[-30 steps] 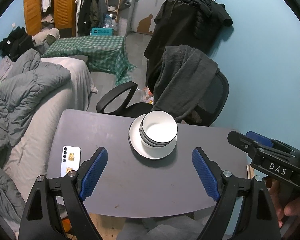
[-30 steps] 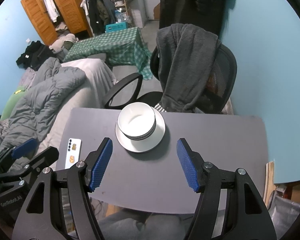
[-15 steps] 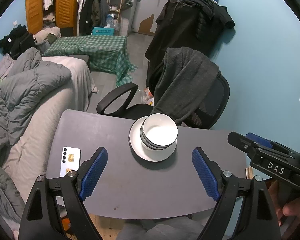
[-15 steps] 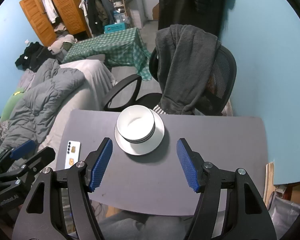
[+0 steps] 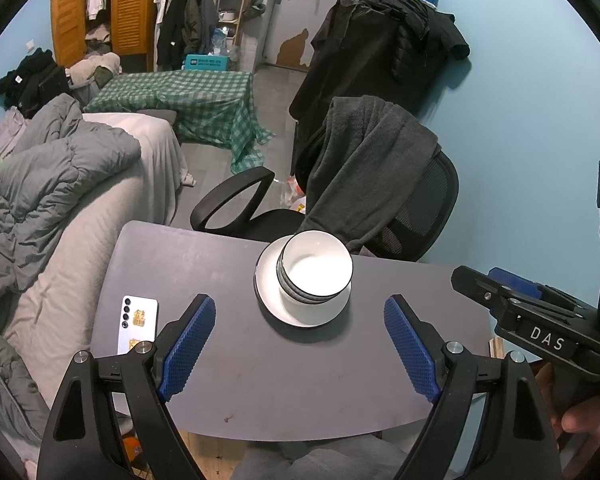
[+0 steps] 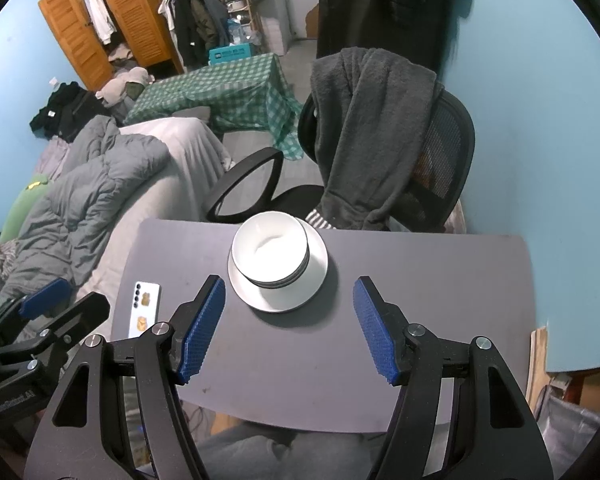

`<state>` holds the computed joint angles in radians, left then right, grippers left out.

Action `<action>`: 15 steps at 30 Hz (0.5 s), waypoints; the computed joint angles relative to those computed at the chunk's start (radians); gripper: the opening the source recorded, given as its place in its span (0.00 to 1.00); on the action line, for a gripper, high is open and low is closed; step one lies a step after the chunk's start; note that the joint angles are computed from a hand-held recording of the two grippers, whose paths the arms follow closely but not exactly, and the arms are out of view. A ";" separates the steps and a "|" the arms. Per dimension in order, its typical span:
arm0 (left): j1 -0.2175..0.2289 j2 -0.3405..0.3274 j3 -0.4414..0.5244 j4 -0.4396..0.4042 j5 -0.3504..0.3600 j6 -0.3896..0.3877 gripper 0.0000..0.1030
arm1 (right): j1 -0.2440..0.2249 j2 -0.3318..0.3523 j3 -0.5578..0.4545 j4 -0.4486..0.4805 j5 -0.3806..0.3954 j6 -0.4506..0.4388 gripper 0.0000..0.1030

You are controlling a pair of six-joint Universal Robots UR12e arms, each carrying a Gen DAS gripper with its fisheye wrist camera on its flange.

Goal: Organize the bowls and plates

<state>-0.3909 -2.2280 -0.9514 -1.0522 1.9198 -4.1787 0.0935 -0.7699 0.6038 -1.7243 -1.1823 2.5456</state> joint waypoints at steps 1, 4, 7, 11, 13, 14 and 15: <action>0.000 0.000 0.000 -0.002 0.000 -0.001 0.85 | 0.000 -0.002 0.004 -0.001 0.001 -0.002 0.64; -0.001 0.001 -0.001 -0.001 0.002 -0.001 0.85 | 0.000 -0.002 0.005 -0.002 0.001 -0.002 0.64; -0.001 -0.006 0.013 -0.014 0.010 0.000 0.85 | 0.000 -0.003 0.007 -0.004 0.000 -0.002 0.64; -0.002 -0.017 0.039 -0.033 0.023 0.001 0.85 | 0.000 -0.005 0.010 -0.005 0.000 -0.001 0.64; 0.001 -0.021 0.046 -0.036 0.009 -0.001 0.85 | 0.001 0.000 0.001 -0.001 -0.001 -0.003 0.64; 0.003 -0.022 0.047 -0.036 0.001 -0.004 0.85 | 0.001 -0.002 0.004 -0.003 0.001 -0.002 0.64; 0.003 -0.022 0.049 -0.040 -0.003 -0.011 0.85 | 0.001 0.002 -0.003 0.000 0.001 -0.002 0.64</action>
